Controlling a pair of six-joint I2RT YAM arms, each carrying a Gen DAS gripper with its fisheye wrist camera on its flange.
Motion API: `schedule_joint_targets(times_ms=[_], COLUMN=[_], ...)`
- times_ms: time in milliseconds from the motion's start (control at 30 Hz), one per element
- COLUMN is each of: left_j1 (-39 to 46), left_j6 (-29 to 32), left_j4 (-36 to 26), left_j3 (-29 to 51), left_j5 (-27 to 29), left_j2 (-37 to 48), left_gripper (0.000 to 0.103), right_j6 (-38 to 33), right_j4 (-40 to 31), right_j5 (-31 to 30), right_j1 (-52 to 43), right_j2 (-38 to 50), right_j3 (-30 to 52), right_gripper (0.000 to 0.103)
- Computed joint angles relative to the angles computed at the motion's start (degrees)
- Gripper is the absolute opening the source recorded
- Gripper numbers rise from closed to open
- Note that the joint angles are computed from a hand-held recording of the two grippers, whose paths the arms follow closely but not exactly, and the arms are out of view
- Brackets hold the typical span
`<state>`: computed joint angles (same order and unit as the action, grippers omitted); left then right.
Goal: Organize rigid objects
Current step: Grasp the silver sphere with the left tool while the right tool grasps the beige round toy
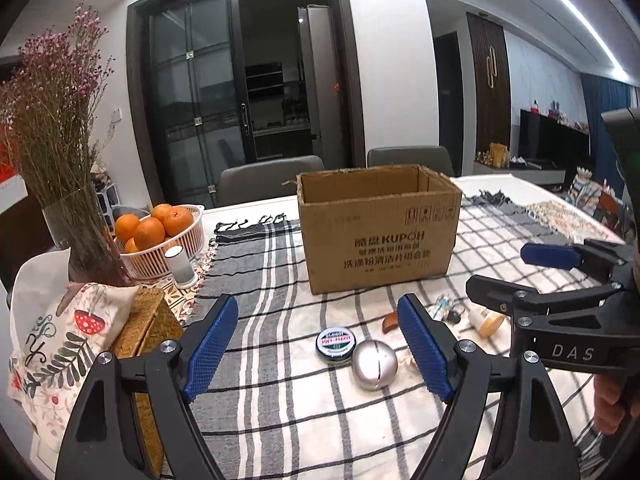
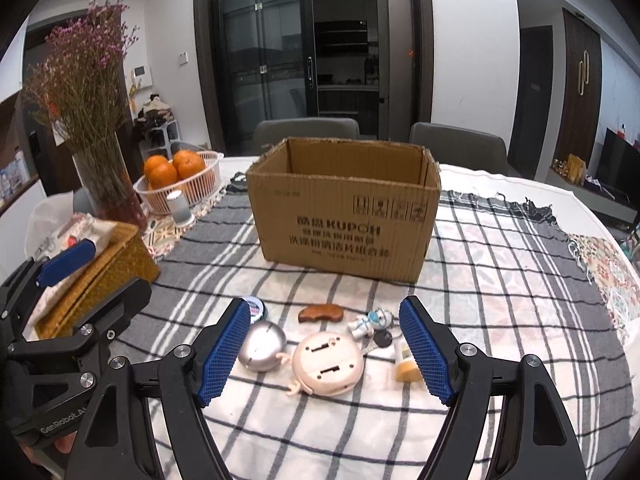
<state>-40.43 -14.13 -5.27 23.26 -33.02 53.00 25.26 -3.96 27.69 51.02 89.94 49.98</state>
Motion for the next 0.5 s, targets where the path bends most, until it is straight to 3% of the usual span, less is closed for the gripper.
schedule_joint_targets(times_ms=[500], left_j1=[2.32], left_j6=[1.24], left_j4=[8.86], left_j3=[-4.44], left_j5=[6.89], left_j2=[9.97], left_gripper=[0.082], right_j6=[0.27], right_j4=[0.32], right_j5=[-7.98], right_j1=[-2.78], right_j2=[7.90], right_j3=[-0.10], right_gripper=[0.079])
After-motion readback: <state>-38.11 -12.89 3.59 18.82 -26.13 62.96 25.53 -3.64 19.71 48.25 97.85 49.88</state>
